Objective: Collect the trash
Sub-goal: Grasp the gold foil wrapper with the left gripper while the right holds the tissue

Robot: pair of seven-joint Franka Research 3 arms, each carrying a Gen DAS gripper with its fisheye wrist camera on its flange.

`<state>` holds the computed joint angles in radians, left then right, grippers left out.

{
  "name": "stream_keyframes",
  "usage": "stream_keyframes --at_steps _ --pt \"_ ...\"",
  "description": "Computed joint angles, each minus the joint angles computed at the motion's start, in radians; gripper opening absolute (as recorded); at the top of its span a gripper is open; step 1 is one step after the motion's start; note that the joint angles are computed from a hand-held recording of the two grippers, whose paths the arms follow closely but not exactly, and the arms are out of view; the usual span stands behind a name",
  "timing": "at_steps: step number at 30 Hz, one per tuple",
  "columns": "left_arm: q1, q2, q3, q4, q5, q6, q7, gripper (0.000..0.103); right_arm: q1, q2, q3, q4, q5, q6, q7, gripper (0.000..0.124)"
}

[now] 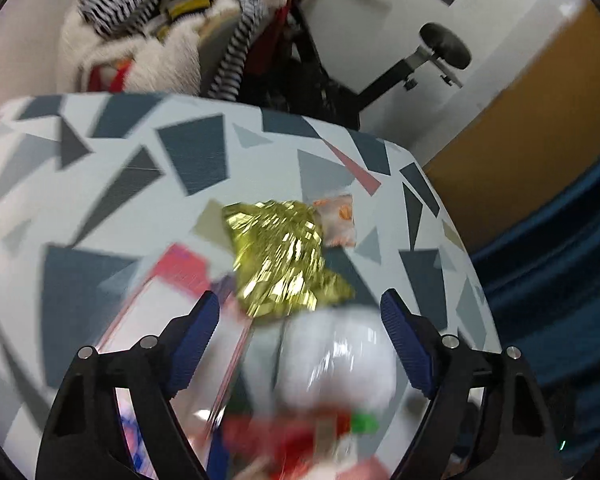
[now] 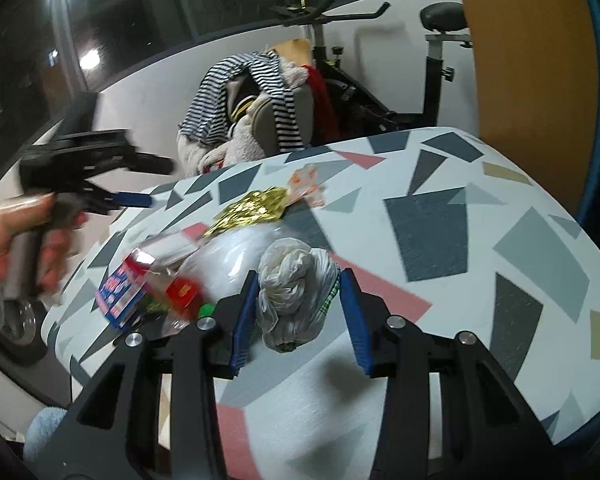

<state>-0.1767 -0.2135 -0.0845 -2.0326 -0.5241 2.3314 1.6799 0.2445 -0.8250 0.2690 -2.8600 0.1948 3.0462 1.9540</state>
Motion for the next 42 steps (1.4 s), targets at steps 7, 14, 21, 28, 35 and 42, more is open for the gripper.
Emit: stream_keyframes --at_steps 7,14,21,28,35,42 --pt "0.063 0.294 -0.049 0.254 0.011 -0.143 -0.174 0.082 -0.014 0.033 -0.032 -0.001 0.002 0.018 -0.029 0.043" --pt "0.099 0.385 -0.100 0.339 0.101 -0.217 -0.237 0.082 0.005 0.068 -0.049 -0.002 0.021 0.035 -0.045 0.043" --pt "0.133 0.403 -0.113 0.348 0.039 -0.215 -0.239 0.081 0.025 0.079 -0.057 -0.004 0.037 0.043 -0.060 0.043" --pt "0.129 0.429 -0.124 0.377 0.084 -0.210 -0.216 0.075 0.027 0.074 -0.054 -0.007 0.044 0.037 -0.065 0.043" --pt "0.126 0.372 -0.121 0.342 0.142 -0.163 -0.137 0.049 0.013 0.055 -0.036 0.003 0.037 0.016 -0.056 0.043" --pt "0.107 0.196 -0.094 0.251 0.166 -0.069 -0.030 0.049 0.014 0.003 -0.015 0.025 0.024 -0.027 -0.037 0.043"
